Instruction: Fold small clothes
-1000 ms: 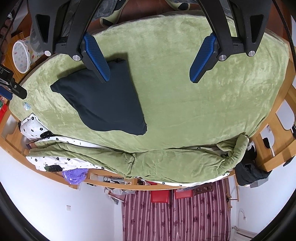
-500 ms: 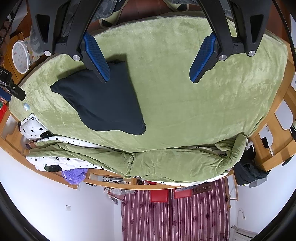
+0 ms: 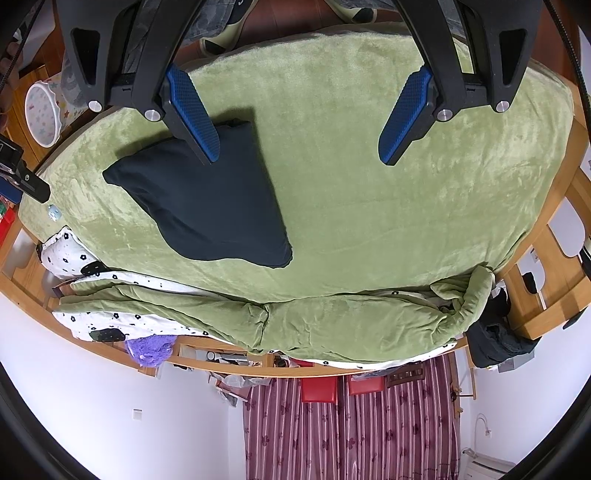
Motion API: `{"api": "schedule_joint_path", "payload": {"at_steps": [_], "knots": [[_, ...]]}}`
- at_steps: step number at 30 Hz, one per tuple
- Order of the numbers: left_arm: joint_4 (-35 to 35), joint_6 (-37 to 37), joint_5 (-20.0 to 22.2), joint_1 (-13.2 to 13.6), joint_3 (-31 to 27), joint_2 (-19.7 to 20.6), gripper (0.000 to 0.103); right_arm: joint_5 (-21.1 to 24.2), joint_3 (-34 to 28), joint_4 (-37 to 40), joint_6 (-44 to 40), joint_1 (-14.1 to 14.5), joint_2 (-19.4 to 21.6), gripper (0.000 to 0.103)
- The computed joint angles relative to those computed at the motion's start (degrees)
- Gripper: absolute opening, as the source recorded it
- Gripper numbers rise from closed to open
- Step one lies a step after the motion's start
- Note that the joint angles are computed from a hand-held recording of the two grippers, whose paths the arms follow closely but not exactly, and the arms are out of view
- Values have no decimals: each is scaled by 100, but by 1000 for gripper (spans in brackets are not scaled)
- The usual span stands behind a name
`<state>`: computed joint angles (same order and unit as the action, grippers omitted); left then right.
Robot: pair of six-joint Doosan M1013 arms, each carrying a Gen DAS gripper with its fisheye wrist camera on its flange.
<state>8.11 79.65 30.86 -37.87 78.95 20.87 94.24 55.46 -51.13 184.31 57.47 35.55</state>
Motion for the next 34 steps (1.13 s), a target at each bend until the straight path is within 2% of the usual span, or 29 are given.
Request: {"api": "schedule_joint_path", "payload": {"at_steps": [34], "knots": [[-196,224,28,4,-90,-18,88,67,-114,-78,-114,-3,18,98]]}}
